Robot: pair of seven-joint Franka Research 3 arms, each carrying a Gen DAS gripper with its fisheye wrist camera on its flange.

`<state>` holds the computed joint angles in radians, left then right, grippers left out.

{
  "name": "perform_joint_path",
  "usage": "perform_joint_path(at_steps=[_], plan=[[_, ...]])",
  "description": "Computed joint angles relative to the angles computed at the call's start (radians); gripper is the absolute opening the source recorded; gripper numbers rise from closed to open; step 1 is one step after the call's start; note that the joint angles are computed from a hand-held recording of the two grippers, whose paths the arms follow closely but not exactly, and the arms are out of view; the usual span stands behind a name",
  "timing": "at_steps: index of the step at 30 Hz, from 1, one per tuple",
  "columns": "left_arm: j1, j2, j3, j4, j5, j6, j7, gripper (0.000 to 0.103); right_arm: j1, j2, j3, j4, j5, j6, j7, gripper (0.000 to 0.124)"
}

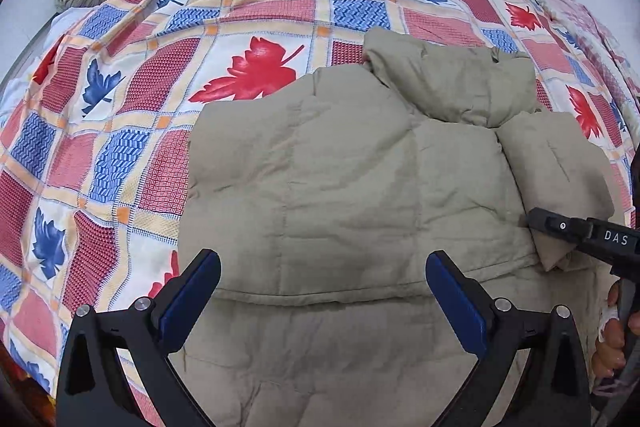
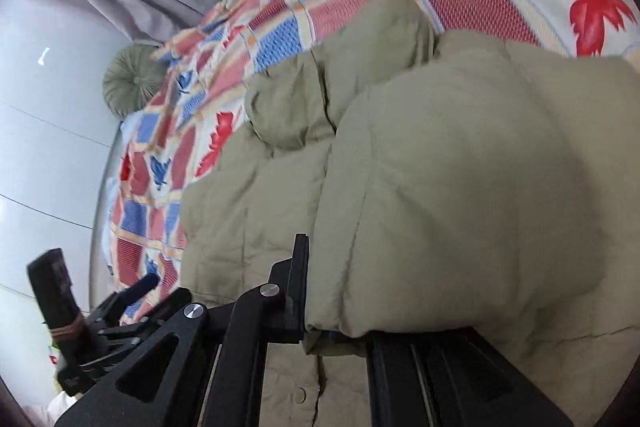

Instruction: Fold large clothes

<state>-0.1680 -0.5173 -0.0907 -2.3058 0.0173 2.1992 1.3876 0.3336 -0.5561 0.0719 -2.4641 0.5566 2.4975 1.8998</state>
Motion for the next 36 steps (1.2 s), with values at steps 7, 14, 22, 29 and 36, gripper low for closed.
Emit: perform_joint_path(at_steps=[7, 14, 22, 29, 36], plan=[[-0.02, 0.022, 0.01, -0.021, -0.041, -0.003, 0.051, 0.103, 0.012, 0.033, 0.025, -0.076, 0.013, 0.043, 0.12, 0.008], [-0.028, 0.051, 0.022, 0.002, -0.121, 0.011, 0.069, 0.103, 0.009, -0.045, -0.003, -0.086, 0.057, 0.007, 0.182, 0.056], [0.011, 0.052, 0.054, 0.015, -0.161, 0.015, 0.069, 0.103, -0.123, -0.265, 0.043, -0.167, -0.053, -0.026, 0.401, 0.069], [-0.02, 0.046, 0.172, 0.035, -0.406, -0.009, 0.253, 0.103, 0.041, -0.162, -0.062, -0.194, 0.162, 0.3, 0.363, 0.021], [-0.01, 0.085, 0.191, 0.054, -0.685, -0.076, 0.32, 0.103, 0.101, 0.121, -0.014, 0.126, 0.012, 0.042, 0.137, 0.028]])
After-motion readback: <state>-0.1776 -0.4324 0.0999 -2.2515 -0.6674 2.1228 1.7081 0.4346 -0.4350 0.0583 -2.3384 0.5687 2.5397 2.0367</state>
